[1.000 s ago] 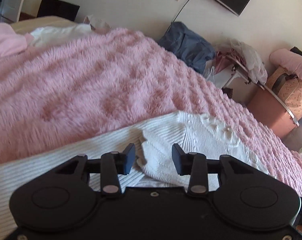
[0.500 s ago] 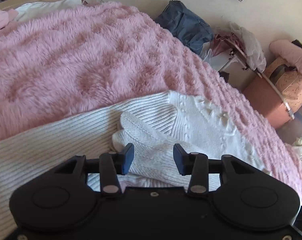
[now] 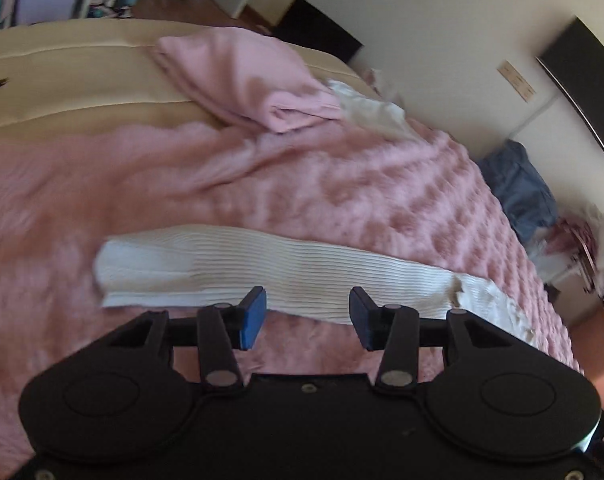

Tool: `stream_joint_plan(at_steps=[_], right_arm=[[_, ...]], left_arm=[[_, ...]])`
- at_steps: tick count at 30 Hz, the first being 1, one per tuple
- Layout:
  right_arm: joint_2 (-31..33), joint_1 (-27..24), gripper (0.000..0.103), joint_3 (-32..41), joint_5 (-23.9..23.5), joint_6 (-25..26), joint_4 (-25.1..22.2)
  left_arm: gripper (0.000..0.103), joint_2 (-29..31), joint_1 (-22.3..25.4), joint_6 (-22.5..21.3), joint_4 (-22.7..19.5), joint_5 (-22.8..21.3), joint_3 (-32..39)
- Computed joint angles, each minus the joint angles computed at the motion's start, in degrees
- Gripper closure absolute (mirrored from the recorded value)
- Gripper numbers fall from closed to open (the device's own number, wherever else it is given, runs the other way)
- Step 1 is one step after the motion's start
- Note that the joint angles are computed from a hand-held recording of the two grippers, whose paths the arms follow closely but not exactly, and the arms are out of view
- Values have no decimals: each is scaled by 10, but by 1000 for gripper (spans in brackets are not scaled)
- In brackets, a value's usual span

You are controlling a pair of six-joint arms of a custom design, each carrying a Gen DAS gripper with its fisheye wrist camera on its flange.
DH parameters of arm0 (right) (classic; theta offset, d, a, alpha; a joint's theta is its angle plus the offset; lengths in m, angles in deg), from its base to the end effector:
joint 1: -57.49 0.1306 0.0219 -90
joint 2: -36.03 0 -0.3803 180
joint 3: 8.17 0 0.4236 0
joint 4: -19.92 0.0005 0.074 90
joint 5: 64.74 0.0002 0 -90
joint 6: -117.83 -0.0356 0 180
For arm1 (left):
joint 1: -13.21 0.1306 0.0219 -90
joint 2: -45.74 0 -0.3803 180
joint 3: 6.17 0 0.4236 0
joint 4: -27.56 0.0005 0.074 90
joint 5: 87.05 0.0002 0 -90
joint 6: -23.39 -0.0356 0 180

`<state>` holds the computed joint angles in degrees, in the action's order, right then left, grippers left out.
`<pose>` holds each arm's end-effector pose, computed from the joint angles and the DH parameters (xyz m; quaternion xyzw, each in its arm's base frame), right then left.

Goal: Fold small clothes

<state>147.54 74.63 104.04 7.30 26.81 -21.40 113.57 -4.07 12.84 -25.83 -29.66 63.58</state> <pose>0.6340 0.2065 0.4192 -0.1904 0.8794 0.2052 0.3850 0.3554 -0.0910 0.4155 -0.5471 0.7281 -0.0606 0.4085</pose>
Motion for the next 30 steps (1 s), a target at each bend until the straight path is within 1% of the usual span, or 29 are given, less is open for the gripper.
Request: stream_joint_plan(at_steps=[2, 4, 7, 9, 10, 12, 14, 18, 19, 20, 22, 24, 26, 27, 30], right_arm=[[-3, 18, 43, -2, 1, 10, -7], [-5, 30, 43, -2, -8, 11, -15], [-14, 44, 43, -9, -9, 19, -18], [-19, 50, 42, -12, -6, 26, -20], [-20, 52, 41, -13, -4, 28, -21], [-19, 55, 41, -10, 0, 31, -27], [-16, 57, 41, -7, 4, 32, -34], [-9, 62, 41, 3, 12, 38, -38], [-7, 63, 41, 4, 13, 40, -37], [-6, 64, 41, 5, 15, 41, -36], [2, 66, 41, 12, 21, 44, -35], [11, 68, 41, 21, 31, 44, -33], [22, 68, 41, 33, 33, 40, -37], [27, 68, 41, 38, 35, 38, -39], [33, 66, 41, 45, 33, 36, -48]], left_arm=[[56, -23, -5, 41, -23, -5, -21], [56, -42, -6, 74, -27, -7, -45], [56, -46, -8, 139, -54, -26, -61], [56, -53, -4, 173, -48, -25, -79], [57, -57, 0, 182, -41, -21, -86], [57, -60, 5, 195, -28, -28, -99], [57, -57, 7, 200, -30, -40, -98], [59, -47, 7, 217, -52, -68, -89], [61, -45, 9, 219, -53, -71, -88], [61, -45, 9, 221, -54, -74, -89], [62, -49, 13, 219, -44, -70, -93], [69, -51, 13, 219, -40, -71, -97], [94, -55, 13, 230, -36, -74, -104], [99, -57, 13, 234, -31, -75, -107], [99, -62, 10, 227, -22, -89, -110]])
